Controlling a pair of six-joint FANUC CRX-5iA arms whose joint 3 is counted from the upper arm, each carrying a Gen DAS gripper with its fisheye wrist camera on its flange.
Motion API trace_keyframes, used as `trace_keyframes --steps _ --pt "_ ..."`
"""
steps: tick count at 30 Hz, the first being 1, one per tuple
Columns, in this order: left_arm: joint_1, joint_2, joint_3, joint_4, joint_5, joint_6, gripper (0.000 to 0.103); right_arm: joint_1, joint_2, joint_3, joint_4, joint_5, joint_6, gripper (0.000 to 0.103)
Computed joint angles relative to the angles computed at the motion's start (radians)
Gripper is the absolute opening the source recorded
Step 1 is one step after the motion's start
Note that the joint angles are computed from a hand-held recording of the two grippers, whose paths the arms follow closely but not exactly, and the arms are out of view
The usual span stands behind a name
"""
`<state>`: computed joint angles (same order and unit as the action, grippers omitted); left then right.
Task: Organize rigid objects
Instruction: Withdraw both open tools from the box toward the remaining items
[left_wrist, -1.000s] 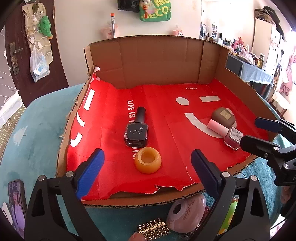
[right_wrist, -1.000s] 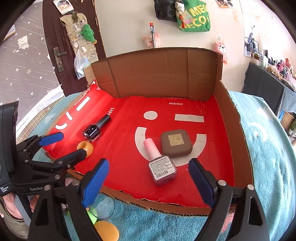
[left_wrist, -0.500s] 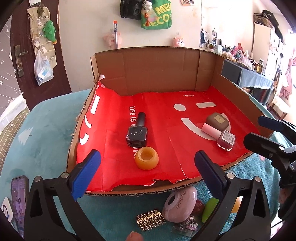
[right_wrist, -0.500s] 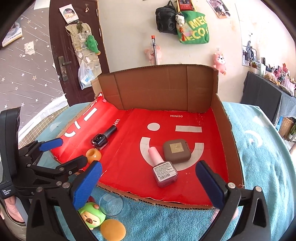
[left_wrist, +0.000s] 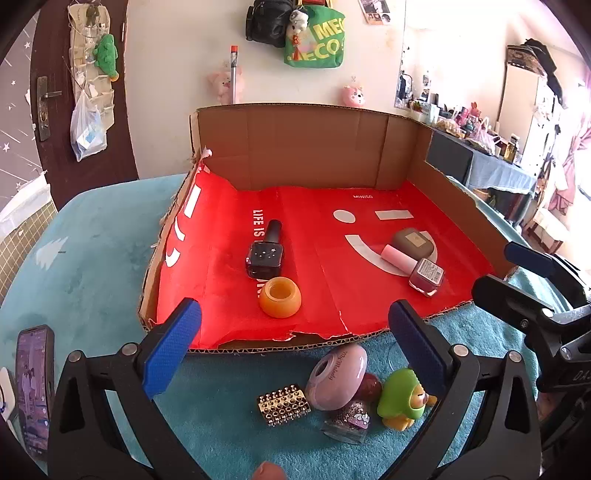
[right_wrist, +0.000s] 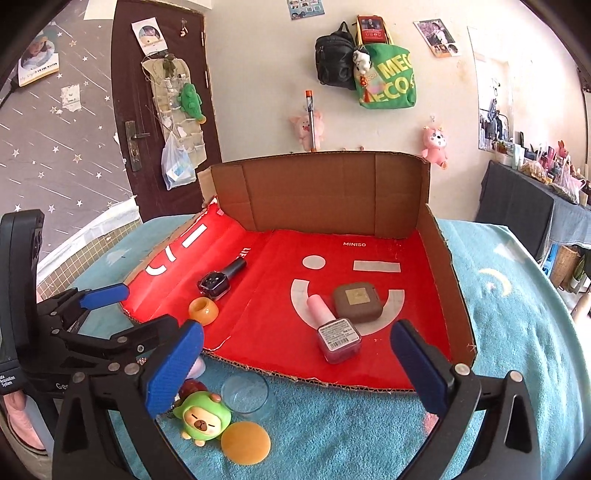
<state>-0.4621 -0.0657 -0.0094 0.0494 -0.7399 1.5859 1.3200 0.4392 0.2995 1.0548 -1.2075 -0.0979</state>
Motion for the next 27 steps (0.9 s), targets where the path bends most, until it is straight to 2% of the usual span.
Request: trace_keyframes --steps 5,9,20,27 --pt "-0.026 -0.025 -0.008 -0.088 0.011 0.081 0.103 0.010 -0.008 -0.018 0.001 0.009 -0.017 0.103" --pt "-0.020 -0.038 -0.032 -0.058 0.013 0.065 0.103 0.021 -0.007 -0.028 0.007 0.010 -0.027 0.103" --pt "-0.037 -0.058 -0.050 -0.096 0.003 0.095 0.103 0.043 0.003 -0.028 0.006 -0.005 -0.033 0.103" --pt "-0.039 -0.069 -0.072 -0.077 0.003 0.077 0.103 0.051 -0.004 -0.048 -0.020 0.007 -0.040 0.103"
